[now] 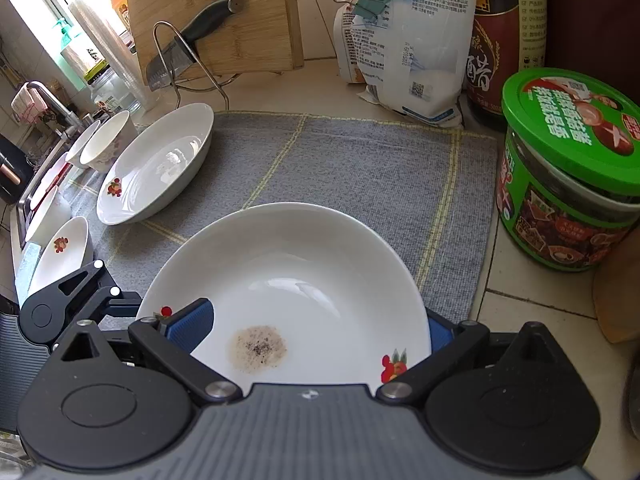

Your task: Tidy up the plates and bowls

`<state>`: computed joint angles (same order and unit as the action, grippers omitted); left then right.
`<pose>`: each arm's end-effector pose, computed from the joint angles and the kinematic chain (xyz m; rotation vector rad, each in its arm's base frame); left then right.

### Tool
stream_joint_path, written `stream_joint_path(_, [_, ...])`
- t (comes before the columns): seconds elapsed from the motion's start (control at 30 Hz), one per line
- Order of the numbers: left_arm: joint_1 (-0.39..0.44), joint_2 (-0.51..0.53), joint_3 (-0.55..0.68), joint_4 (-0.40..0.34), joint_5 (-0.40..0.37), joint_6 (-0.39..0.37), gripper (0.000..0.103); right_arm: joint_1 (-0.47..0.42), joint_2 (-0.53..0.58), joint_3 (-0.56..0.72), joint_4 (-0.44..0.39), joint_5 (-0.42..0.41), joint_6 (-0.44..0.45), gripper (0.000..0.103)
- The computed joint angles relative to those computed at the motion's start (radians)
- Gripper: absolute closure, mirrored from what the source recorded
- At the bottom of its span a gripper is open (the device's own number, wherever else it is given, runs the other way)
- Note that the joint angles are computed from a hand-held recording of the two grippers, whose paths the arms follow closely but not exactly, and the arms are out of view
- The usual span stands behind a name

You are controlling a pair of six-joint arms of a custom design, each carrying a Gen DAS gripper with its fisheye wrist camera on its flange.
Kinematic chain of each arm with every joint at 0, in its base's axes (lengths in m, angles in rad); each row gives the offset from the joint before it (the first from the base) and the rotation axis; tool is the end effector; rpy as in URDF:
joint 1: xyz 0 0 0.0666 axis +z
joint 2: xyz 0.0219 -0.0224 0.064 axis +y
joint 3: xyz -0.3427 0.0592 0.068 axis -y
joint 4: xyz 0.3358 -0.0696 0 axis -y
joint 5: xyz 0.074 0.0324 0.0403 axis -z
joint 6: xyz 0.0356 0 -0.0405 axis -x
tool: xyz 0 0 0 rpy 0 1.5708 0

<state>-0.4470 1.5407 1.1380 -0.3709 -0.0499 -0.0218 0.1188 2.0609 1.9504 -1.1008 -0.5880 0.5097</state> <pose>0.4215 -0.2005 0.2669 0.5214 2.2896 -0.1514 0.6066 0.0919 0.2669 -0.9397 2.4284 0.6805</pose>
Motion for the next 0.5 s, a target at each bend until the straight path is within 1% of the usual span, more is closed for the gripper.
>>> stream_joint_path(0.27, [0.001,-0.001,-0.005,0.007,0.001,0.005,0.001,0.006,-0.012,-0.024,0.042,0.015,-0.002,0.0])
stream_joint_path(0.37, [0.001,-0.01,-0.019,0.021,0.0,0.005,0.001,0.011,-0.027,-0.053,0.074,0.034,0.0,0.0])
stream_joint_path(0.5, [-0.002,-0.026,-0.033,0.012,-0.002,0.026,0.001,0.013,-0.052,-0.092,0.121,0.066,-0.007,0.0])
